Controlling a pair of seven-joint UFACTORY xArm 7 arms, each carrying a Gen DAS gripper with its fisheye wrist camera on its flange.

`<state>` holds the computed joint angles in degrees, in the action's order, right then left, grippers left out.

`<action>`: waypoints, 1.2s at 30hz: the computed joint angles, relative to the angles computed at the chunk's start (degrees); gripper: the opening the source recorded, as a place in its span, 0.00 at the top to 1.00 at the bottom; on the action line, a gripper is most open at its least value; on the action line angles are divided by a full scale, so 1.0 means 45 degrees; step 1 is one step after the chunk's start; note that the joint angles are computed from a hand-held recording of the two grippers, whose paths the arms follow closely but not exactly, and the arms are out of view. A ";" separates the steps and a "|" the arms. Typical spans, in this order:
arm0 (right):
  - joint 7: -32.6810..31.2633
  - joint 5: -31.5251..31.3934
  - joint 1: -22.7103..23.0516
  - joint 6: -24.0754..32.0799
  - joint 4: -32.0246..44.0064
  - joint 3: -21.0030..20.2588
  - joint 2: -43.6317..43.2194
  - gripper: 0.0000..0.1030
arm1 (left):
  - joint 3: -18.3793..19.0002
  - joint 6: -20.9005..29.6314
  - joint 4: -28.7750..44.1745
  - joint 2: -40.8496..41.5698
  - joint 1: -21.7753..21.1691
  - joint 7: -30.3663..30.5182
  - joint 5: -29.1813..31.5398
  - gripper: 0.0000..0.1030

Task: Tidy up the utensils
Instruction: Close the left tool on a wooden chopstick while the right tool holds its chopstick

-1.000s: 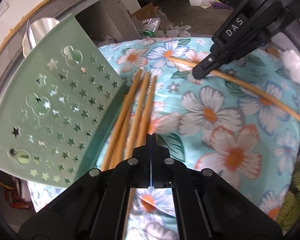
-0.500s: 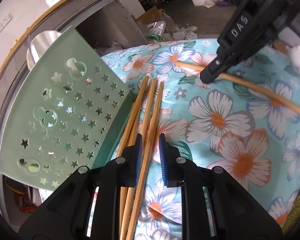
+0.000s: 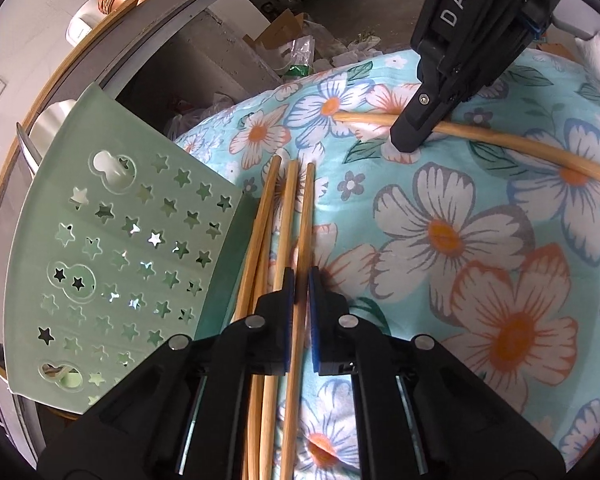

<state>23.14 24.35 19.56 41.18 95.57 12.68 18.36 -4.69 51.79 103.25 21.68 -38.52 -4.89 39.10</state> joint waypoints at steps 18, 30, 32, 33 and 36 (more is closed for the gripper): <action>-0.0118 -0.0752 0.0275 0.1505 0.0333 -0.0138 -0.0260 0.92 | -0.0923 0.0903 -0.0812 -0.1400 0.1435 -0.1404 -0.4349 0.87; 0.0290 -0.1579 0.0540 0.1745 0.1747 -0.0281 0.0766 0.90 | -0.0528 0.1172 0.1461 0.0409 0.1328 -0.1237 -0.4976 0.86; 0.0290 -0.1574 0.0521 0.1712 0.1775 -0.0260 0.0796 0.90 | -0.0452 0.1182 0.1627 0.0555 0.1233 -0.1328 -0.4954 0.87; 0.0288 -0.1559 0.0511 0.1675 0.1761 -0.0251 0.0797 0.90 | -0.0424 0.1196 0.1719 0.0619 0.1226 -0.1323 -0.4976 0.87; 0.0320 -0.1535 0.0488 0.1548 0.1600 -0.0243 0.0715 0.92 | -0.0369 0.1298 0.1950 0.0757 0.1165 -0.1343 -0.4997 0.87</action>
